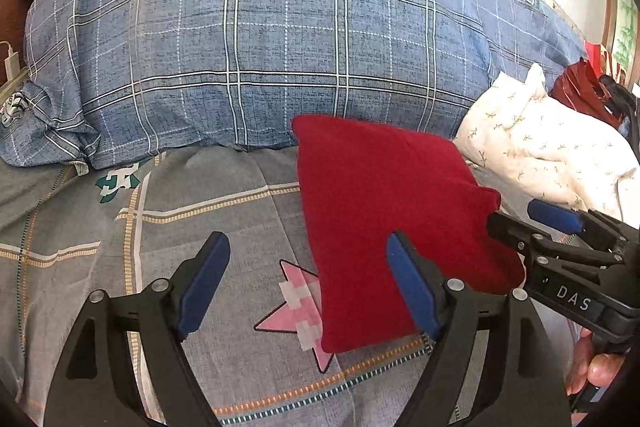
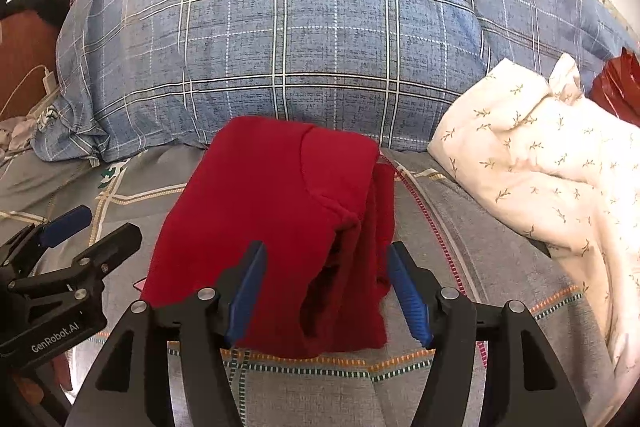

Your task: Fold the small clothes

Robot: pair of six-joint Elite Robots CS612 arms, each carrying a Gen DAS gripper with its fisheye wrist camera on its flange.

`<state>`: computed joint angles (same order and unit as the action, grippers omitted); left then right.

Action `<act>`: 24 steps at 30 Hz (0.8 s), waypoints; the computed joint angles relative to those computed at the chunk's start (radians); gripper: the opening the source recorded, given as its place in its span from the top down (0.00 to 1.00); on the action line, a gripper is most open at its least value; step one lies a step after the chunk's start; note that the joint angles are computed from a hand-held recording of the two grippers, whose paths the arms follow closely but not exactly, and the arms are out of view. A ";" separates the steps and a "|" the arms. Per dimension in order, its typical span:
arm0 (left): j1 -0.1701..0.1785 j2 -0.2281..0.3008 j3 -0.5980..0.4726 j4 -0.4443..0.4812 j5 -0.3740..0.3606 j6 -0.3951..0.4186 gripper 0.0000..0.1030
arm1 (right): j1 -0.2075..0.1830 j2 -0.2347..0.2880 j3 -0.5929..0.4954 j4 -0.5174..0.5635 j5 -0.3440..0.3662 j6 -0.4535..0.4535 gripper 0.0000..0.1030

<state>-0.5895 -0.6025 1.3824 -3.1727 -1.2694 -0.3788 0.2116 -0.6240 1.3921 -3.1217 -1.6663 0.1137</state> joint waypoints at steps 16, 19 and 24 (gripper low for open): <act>-0.011 0.013 -0.015 0.016 0.098 0.016 0.21 | -0.004 0.011 -0.015 0.009 0.031 0.023 0.38; -0.010 0.014 -0.019 0.017 0.099 0.013 0.21 | -0.006 0.013 -0.018 0.013 0.035 0.030 0.37; -0.009 0.018 -0.023 0.014 0.095 0.016 0.21 | -0.007 0.017 -0.023 0.011 0.035 0.034 0.34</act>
<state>-0.5982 -0.5843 1.3591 -3.1586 -1.1747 -0.3626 0.2043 -0.6069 1.3687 -3.1112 -1.6309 0.1476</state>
